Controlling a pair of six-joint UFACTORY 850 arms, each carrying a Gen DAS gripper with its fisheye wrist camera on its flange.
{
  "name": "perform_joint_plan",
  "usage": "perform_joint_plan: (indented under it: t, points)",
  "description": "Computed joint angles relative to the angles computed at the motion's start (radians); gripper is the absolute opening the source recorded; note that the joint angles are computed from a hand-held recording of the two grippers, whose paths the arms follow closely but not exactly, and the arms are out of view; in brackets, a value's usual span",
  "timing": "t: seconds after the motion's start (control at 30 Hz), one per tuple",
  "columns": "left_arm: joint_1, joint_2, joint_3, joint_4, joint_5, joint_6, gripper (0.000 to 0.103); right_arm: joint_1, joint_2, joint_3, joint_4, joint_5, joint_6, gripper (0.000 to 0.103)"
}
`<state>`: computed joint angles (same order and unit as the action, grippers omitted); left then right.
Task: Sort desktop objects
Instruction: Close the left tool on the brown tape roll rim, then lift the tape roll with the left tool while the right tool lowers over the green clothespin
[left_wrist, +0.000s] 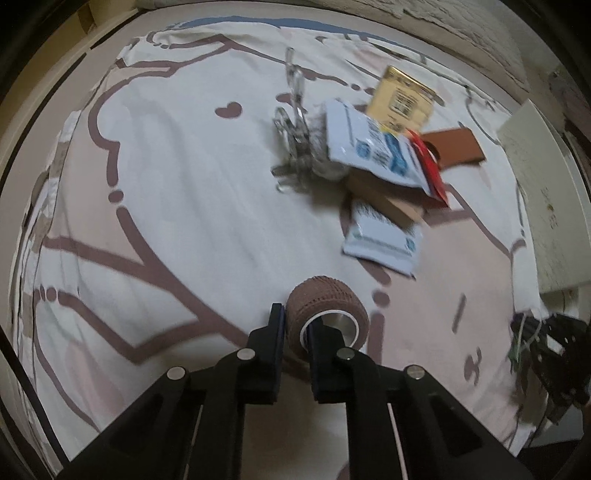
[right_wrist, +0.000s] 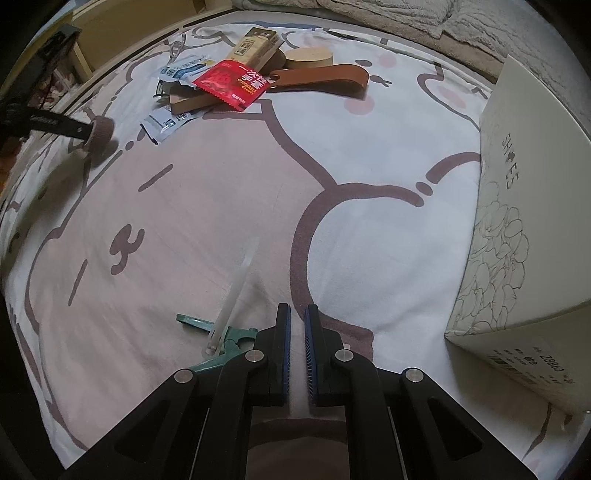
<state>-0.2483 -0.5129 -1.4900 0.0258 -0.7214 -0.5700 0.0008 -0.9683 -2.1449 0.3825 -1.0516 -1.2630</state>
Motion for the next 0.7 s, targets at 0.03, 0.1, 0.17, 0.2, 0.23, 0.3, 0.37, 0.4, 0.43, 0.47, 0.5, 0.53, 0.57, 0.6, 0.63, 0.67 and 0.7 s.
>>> perform_joint_plan:
  t: [0.03,0.1,0.17,0.2,0.23,0.3,0.37,0.4,0.43,0.47,0.5,0.53,0.57,0.6,0.63,0.67,0.7]
  points:
    - [-0.004,0.005,0.004,-0.007,-0.001,0.009,0.012,-0.003,-0.002,-0.001,0.000,0.002,-0.004,0.008]
    - [-0.010,0.016,0.011,-0.017,-0.003,0.031,0.012,0.000,0.004,0.008,-0.001,0.012,-0.008,0.008]
    - [-0.018,0.020,0.013,-0.026,-0.006,0.055,0.012,0.001,0.006,0.011,-0.002,0.019,-0.013,0.008]
    - [-0.022,0.026,0.019,-0.035,-0.007,0.070,0.012,0.002,0.008,0.015,-0.002,0.024,-0.014,0.008]
    - [-0.026,0.032,0.024,-0.048,-0.010,0.089,0.012,0.002,0.011,0.018,-0.003,0.028,-0.016,0.008]
    - [-0.037,0.019,0.008,-0.070,-0.021,0.121,0.012,0.004,0.015,0.027,-0.002,0.037,-0.020,0.008]
    - [-0.045,0.024,0.017,-0.081,-0.033,0.151,0.012,0.020,0.027,0.054,0.003,0.060,-0.012,0.008]
    - [-0.053,0.022,0.017,-0.071,-0.043,0.158,0.012,0.019,0.028,0.056,0.008,0.062,-0.013,0.008]
    - [-0.060,0.023,0.019,-0.062,-0.048,0.163,0.012,0.018,0.027,0.055,0.015,0.062,-0.014,0.008]
    - [-0.067,0.012,0.009,-0.052,-0.054,0.165,0.012,0.016,0.025,0.053,0.021,0.058,-0.015,0.008]
    - [-0.072,0.008,0.007,-0.047,-0.057,0.171,0.012,0.012,0.020,0.045,0.028,0.050,-0.014,0.008]
    - [-0.075,0.008,0.010,-0.048,-0.058,0.179,0.012,0.011,0.015,0.037,0.034,0.041,-0.007,0.008]
    - [-0.078,0.010,0.015,-0.048,-0.057,0.186,0.012,0.012,0.011,0.032,0.040,0.034,0.000,0.008]
    - [-0.082,0.010,0.018,-0.040,-0.054,0.187,0.012,0.009,0.001,0.014,0.048,0.015,0.008,0.008]
    - [-0.086,0.011,0.021,-0.023,-0.048,0.180,0.012,0.005,-0.010,-0.005,0.056,-0.003,0.015,0.008]
    - [-0.091,0.014,0.025,-0.001,-0.040,0.167,0.013,-0.010,-0.030,-0.043,0.064,-0.038,0.023,0.008]
    - [-0.096,0.018,0.030,0.016,-0.030,0.162,0.014,-0.015,-0.052,-0.081,0.076,-0.074,0.050,0.008]
